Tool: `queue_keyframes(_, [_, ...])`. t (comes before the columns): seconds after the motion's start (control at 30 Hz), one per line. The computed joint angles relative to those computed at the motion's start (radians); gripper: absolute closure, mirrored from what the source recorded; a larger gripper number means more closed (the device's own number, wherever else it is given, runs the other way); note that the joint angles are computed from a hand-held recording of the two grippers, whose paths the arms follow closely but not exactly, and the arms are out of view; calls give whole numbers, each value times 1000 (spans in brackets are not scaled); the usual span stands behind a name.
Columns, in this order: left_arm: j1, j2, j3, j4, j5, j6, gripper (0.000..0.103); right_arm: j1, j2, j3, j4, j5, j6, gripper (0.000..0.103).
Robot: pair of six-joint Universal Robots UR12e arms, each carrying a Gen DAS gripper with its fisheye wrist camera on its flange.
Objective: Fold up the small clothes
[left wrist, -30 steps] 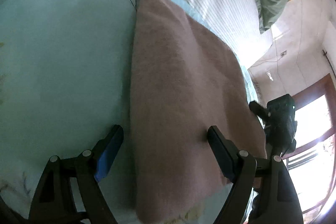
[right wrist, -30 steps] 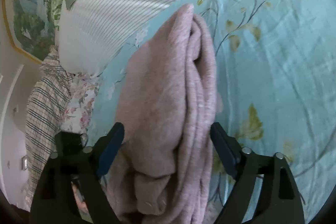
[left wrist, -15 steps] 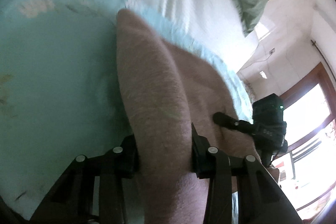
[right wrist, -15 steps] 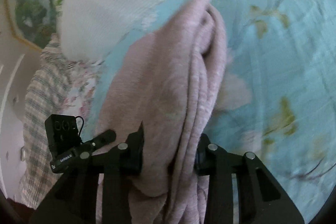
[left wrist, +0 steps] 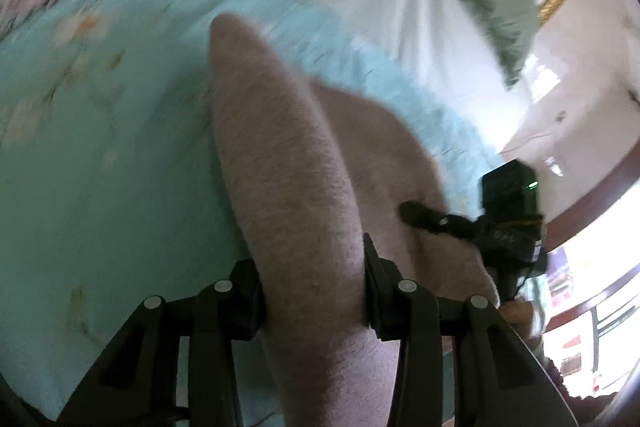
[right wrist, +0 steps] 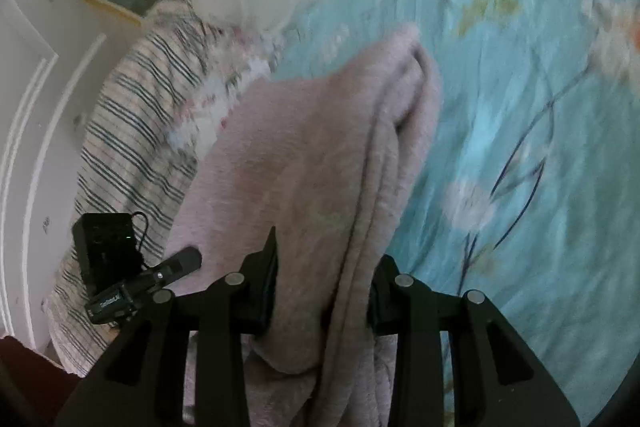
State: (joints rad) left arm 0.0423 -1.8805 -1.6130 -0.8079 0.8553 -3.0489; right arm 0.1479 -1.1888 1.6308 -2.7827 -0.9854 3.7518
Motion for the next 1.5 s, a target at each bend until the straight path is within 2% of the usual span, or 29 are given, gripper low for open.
queue_keyframes(0.03, [-2,-2,-3,-6,18,-2,58,7,-3,-3,37,-25,-2,63])
queue_keyframes(0.13, [3,1,-19,-15,54,-11,48,9,-13,7,32,-41,32,56])
queue_keyframes(0.2, [7,5,-20,-16,49,-14,47,13,-24,4,59,-68,21,53])
queue_keyframes(0.27, [9,18,-29,8,72,-12,47,19,-42,-4,105,-118,3,45])
queue_keyframes(0.3, [10,26,-36,32,86,-16,47,23,-47,-8,120,-141,0,36])
queue_keyframes(0.33, [12,30,-39,50,92,-23,47,26,-56,-9,132,-168,-8,31])
queue_keyframes(0.43, [29,44,-55,113,48,-44,48,26,-74,-12,123,-241,-36,31])
queue_keyframes(0.5, [35,47,-56,120,3,-22,49,30,-64,-37,114,-296,-46,31])
queue_keyframes(0.57, [30,48,-55,119,-19,7,49,28,-48,-62,112,-319,-55,32])
queue_keyframes(0.63, [15,45,-50,113,-35,31,50,26,-10,-113,134,-318,-71,48])
queue_keyframes(0.67, [10,44,-47,108,-44,45,51,25,7,-138,161,-313,-80,51])
queue_keyframes(0.73, [7,42,-44,82,-68,85,53,22,39,-186,229,-287,-96,92])
queue_keyframes(0.77, [5,43,-41,65,-78,109,54,22,46,-196,216,-282,-105,92])
queue_keyframes(0.87, [-4,42,-37,45,-97,161,54,18,34,-170,79,-264,-112,92])
queue_keyframes(0.9, [-7,38,-33,26,-103,178,54,20,32,-169,78,-292,-113,92])
queue_keyframes(0.97, [-20,29,-26,-11,-82,199,55,17,36,-171,151,-324,-92,92])
queue_keyframes(1.07, [-33,24,-27,-19,-46,191,56,2,30,-150,218,-285,-53,87])
queue_keyframes(1.17, [-26,34,-36,-10,-60,190,56,5,-15,-101,171,-276,-25,83])
queue_keyframes(1.27, [-17,46,-50,-2,-58,201,56,19,-83,-26,67,-238,-19,74])
queue_keyframes(1.33, [-13,57,-62,-4,-65,209,56,35,-115,7,42,-223,-35,64])
queue_keyframes(1.43, [-4,71,-77,-35,-81,253,56,65,-145,26,98,-257,-84,60])
queue_keyframes(1.5, [-5,84,-91,-57,-70,292,56,86,-149,22,166,-306,-120,60])
